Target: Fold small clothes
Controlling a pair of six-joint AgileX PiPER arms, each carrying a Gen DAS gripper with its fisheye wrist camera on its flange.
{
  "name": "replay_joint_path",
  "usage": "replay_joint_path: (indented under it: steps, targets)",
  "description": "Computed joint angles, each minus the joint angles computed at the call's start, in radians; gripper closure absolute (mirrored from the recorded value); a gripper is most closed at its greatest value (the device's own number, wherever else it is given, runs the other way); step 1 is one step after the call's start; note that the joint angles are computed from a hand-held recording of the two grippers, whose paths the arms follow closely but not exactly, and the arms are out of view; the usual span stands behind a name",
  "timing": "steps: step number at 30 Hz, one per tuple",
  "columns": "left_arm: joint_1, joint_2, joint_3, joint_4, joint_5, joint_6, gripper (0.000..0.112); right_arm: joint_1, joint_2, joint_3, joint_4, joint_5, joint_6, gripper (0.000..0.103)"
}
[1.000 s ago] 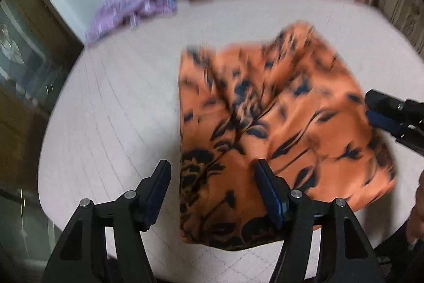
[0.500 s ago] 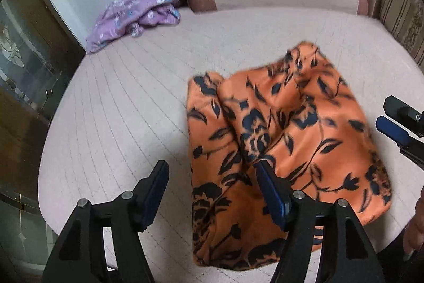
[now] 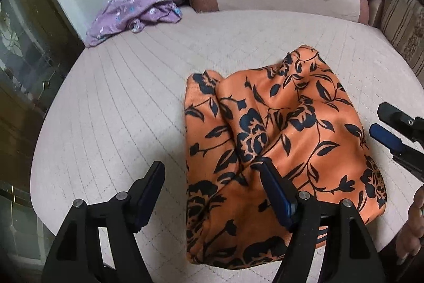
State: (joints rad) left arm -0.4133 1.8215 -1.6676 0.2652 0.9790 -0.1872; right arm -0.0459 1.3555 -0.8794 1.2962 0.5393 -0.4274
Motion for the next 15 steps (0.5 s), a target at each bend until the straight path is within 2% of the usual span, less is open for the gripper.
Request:
replay_joint_path:
  steps: [4,6,9,15]
  targets:
    - [-0.011,0.050,0.002,0.018,0.052,0.007,0.035,0.000,0.035,-0.024,-0.045,0.032,0.047,0.043]
    - [0.002,0.025,0.046,0.007,0.009,-0.021,0.033,-0.006,0.082,-0.045,-0.096,0.084,0.102,0.042]
    - [0.005,0.034,-0.007,-0.008,0.065,-0.007,0.033,-0.019,0.071,-0.033,-0.063,0.088,0.081,0.042]
    - [0.001,-0.031,-0.007,-0.012,0.047,-0.040,0.033,-0.028,0.003,0.007,0.012,0.040,-0.004,0.041]
